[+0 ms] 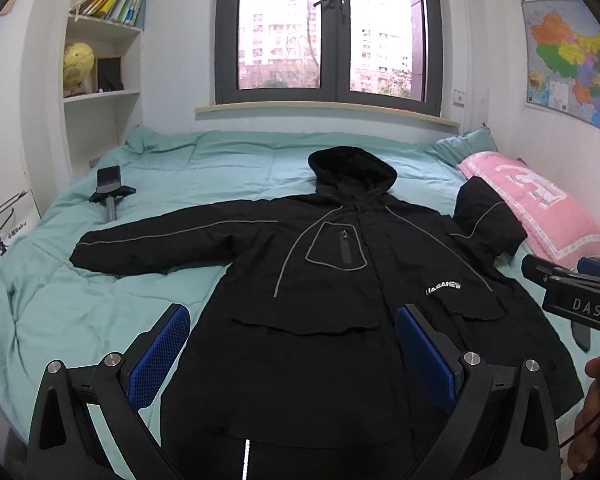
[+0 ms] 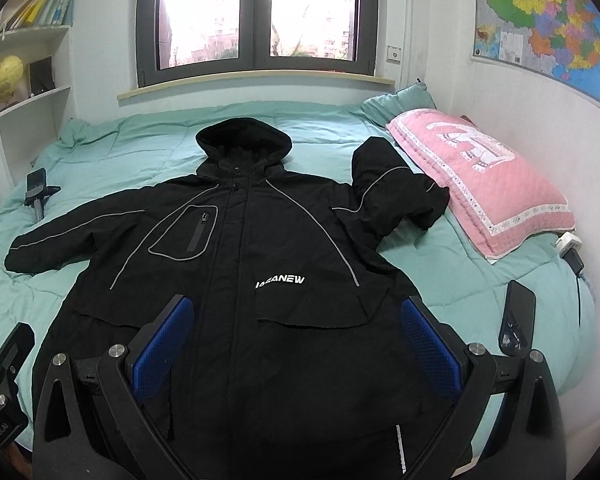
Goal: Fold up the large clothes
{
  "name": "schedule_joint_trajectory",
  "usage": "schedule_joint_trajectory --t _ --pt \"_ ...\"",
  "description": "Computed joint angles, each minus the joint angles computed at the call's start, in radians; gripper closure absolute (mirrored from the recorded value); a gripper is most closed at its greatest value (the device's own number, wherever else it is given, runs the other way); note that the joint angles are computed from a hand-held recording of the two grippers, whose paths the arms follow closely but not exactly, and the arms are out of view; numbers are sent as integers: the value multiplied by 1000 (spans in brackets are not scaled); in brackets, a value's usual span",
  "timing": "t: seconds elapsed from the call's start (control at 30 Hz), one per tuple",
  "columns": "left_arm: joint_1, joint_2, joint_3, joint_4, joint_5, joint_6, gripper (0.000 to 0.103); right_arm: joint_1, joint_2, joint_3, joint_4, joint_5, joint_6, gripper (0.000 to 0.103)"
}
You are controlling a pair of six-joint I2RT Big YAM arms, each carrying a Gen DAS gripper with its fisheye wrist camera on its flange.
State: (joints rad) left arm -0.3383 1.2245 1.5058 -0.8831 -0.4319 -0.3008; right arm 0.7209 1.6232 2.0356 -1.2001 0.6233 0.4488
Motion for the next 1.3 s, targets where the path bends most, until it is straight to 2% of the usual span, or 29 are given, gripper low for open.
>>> schedule_joint_trajectory --t 0.37,0.7,0.83,0.97,1.1,1.3 --pt "14 3 -17 -3 18 -15 1 -6 16 14 -22 -22 19 0" --pt "42 2 -25 -7 68 -46 1 -4 32 33 -37 -21 31 0" --pt "68 -18 -46 21 115 -76 1 10 62 67 -73 33 19 0" --pt "92 -28 -55 27 114 -94 1 16 75 84 -68 11 3 0" --pt "116 -32 -65 25 136 -111 1 33 105 121 -84 41 -17 0" --pt "143 -28 -69 19 137 -98 1 36 158 205 -84 -8 -34 0"
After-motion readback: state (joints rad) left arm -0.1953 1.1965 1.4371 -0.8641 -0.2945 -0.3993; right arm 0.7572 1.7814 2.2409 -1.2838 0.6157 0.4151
